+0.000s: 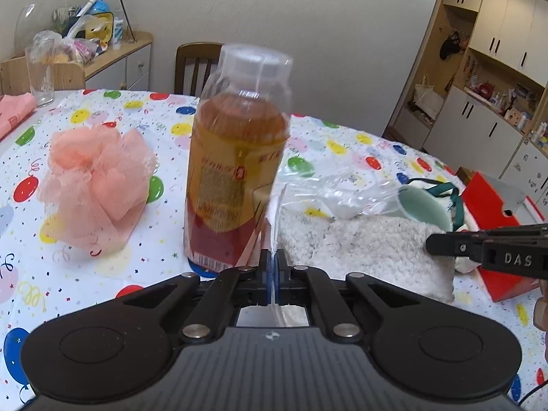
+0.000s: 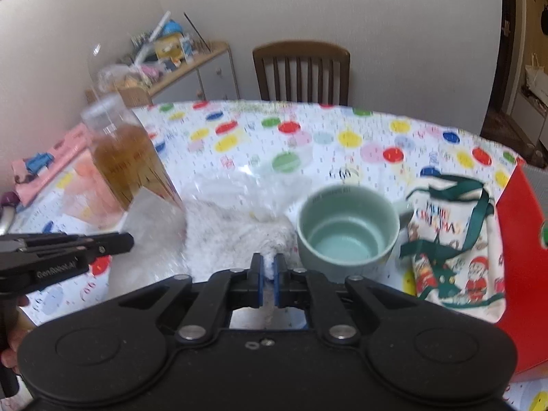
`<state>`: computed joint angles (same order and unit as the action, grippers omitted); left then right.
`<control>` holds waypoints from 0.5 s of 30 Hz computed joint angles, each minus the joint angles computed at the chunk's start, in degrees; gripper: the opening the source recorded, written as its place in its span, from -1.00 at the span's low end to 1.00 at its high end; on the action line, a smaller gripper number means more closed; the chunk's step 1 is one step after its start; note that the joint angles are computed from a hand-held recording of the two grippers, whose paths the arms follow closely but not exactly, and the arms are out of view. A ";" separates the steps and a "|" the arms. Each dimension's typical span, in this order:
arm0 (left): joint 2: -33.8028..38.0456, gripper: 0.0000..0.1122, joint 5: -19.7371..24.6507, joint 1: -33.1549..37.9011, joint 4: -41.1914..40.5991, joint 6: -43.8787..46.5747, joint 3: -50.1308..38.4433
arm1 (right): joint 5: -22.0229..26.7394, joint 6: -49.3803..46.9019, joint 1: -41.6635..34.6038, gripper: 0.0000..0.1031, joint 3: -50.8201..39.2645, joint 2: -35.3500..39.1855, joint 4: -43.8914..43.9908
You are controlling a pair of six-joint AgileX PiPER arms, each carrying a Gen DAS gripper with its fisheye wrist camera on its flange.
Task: Organize soft objects
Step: 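Grasp the white knitted cloth with the right tool while the left tool grasps the white paper sheet, then carry the white cloth and white paper sheet into the shoebox with both tools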
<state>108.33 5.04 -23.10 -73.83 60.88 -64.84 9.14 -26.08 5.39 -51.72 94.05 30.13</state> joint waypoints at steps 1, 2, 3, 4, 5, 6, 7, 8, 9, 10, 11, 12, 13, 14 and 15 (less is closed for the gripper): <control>-0.42 -0.98 0.12 0.02 0.21 -0.16 0.12 | 0.56 -0.78 -0.25 -0.91 0.05 -0.87 0.68; -0.80 -0.98 0.62 0.15 0.61 -0.63 0.16 | 1.09 -3.04 -0.64 -0.91 0.22 -1.78 2.85; -1.28 -0.98 0.90 0.18 1.35 -1.57 0.29 | 1.89 -5.97 -1.21 -0.92 0.37 -2.79 5.74; -1.77 -0.98 0.87 0.08 2.72 -2.93 0.43 | 2.45 -7.62 -1.54 -0.92 0.73 -3.84 7.46; -2.26 -0.98 0.97 0.02 3.28 -3.43 0.61 | 3.05 -8.78 -1.95 -0.92 1.00 -4.84 8.72; -2.77 -0.99 1.21 0.02 2.62 -2.77 0.82 | 3.89 -10.94 -2.53 -0.92 1.29 -5.86 10.90; -3.22 -0.99 1.25 -0.01 1.37 -1.48 1.10 | 4.51 -12.68 -2.98 -0.92 1.72 -7.03 12.50; -3.64 -0.99 1.35 -0.09 2.13 -2.35 1.27 | 5.01 -12.62 -3.31 -0.92 1.98 -8.06 12.25; -4.10 -0.99 1.92 -0.02 3.01 -3.41 1.35 | 5.87 -12.62 -3.78 -0.92 2.19 -9.24 12.26; -4.63 -0.99 2.05 -0.11 2.74 -3.30 1.54 | 6.64 -13.55 -4.27 -0.92 2.53 -10.42 13.06; -5.28 -0.99 1.97 -0.27 1.61 -2.31 1.94 | 7.04 -13.66 -4.65 -0.92 2.89 -11.58 12.80; -5.86 -0.99 2.18 -0.39 1.65 -2.52 2.15 | 7.33 -13.80 -5.06 -0.92 3.32 -12.80 12.51; -6.39 -0.99 2.49 -0.47 2.21 -3.33 2.26 | 7.94 -14.94 -5.66 -0.92 3.78 -14.02 13.26; -6.98 -0.99 2.65 -0.65 2.91 -4.25 2.40 | 8.82 -15.83 -6.43 -0.92 4.01 -15.04 13.84; -7.53 -0.99 2.96 -0.82 4.38 -5.85 2.45 | 9.47 -15.90 -7.23 -0.92 4.33 -16.14 13.74</control>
<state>100.80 8.00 -23.92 -69.45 55.02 -62.39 18.61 -41.98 -1.84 -47.39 77.91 43.87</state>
